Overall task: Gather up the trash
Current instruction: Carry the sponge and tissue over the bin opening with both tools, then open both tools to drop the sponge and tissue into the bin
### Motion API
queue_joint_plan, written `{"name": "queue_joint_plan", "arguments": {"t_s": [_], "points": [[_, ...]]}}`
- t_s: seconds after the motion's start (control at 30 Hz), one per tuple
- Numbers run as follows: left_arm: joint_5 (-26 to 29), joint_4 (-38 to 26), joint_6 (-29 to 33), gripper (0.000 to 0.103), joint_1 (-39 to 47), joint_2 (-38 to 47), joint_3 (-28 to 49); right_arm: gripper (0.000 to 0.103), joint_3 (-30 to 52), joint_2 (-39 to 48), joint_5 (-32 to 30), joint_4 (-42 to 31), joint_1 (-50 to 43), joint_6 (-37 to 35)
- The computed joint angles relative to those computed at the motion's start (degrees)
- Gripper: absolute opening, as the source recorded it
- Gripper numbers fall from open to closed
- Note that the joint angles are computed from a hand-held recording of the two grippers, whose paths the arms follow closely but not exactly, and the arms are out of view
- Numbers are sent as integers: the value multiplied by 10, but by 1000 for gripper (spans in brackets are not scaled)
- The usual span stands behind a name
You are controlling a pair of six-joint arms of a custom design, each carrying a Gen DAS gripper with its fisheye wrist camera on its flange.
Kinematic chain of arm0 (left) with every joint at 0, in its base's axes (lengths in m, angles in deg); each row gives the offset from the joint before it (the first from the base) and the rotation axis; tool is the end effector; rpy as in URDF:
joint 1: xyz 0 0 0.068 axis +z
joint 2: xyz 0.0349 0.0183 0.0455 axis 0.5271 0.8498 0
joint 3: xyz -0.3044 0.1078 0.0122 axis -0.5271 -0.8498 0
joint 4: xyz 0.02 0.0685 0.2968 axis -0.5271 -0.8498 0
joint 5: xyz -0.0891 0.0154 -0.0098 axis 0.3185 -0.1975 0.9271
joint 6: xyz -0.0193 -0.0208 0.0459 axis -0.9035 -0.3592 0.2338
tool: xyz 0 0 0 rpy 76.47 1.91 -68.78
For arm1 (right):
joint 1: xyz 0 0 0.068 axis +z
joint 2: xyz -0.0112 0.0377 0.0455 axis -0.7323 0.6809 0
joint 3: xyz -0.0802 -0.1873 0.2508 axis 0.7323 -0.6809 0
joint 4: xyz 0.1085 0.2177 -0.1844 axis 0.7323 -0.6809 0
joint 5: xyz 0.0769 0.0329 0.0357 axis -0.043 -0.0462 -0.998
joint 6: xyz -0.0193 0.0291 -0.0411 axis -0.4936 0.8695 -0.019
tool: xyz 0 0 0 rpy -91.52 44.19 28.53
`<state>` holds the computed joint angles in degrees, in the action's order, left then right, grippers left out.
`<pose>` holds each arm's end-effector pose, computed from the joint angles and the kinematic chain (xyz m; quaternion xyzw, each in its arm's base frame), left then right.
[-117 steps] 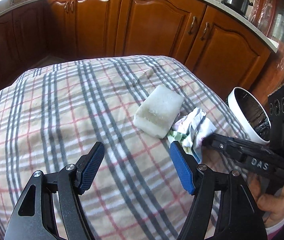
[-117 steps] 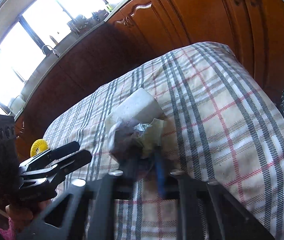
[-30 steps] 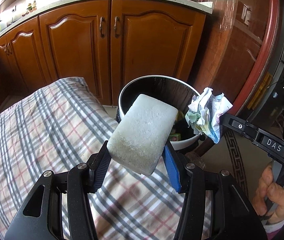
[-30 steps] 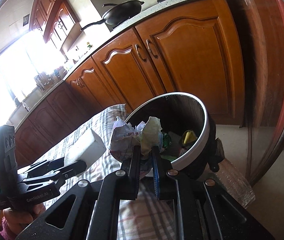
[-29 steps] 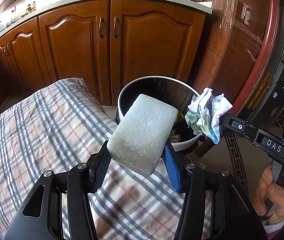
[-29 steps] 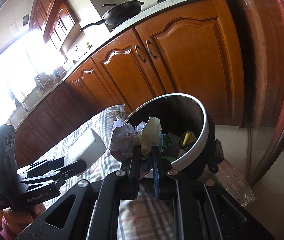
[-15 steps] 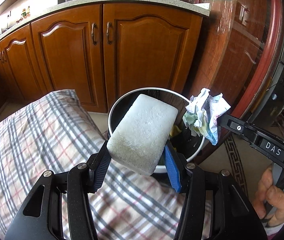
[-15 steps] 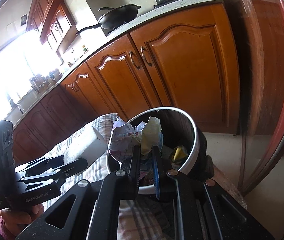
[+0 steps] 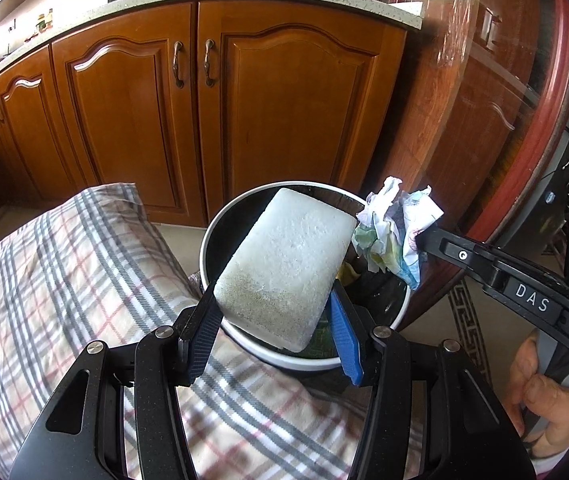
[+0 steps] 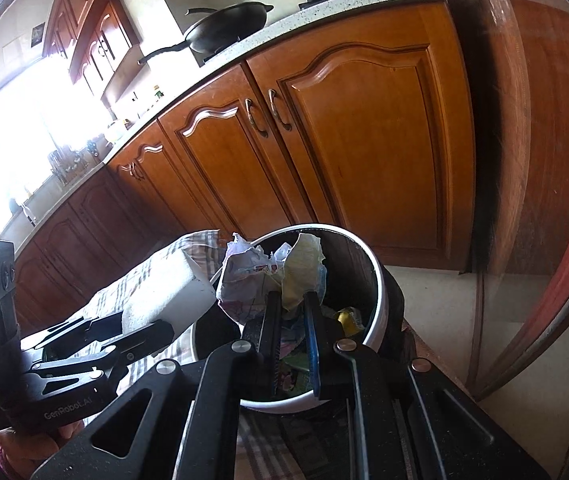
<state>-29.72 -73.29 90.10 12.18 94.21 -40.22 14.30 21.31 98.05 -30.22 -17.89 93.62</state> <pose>0.3252 -0.1300 0.1513 0.3412 0.8591 -0.1881 0.3318 0.2012 0.0947 0.1359 0.2084 0.8669 0.0816 0.4454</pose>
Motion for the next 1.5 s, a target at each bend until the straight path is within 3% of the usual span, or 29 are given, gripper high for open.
{"name": "queue_joint_plan", "arguments": {"t_s": [1.43,1.5], "points": [[-30,-19,-26,54,-32,95,79,12,39,96,-76,28,-83,-38],[-27,-30,-28,59,-29,98,85,17,39,98,-80,30,-85,-38]]}}
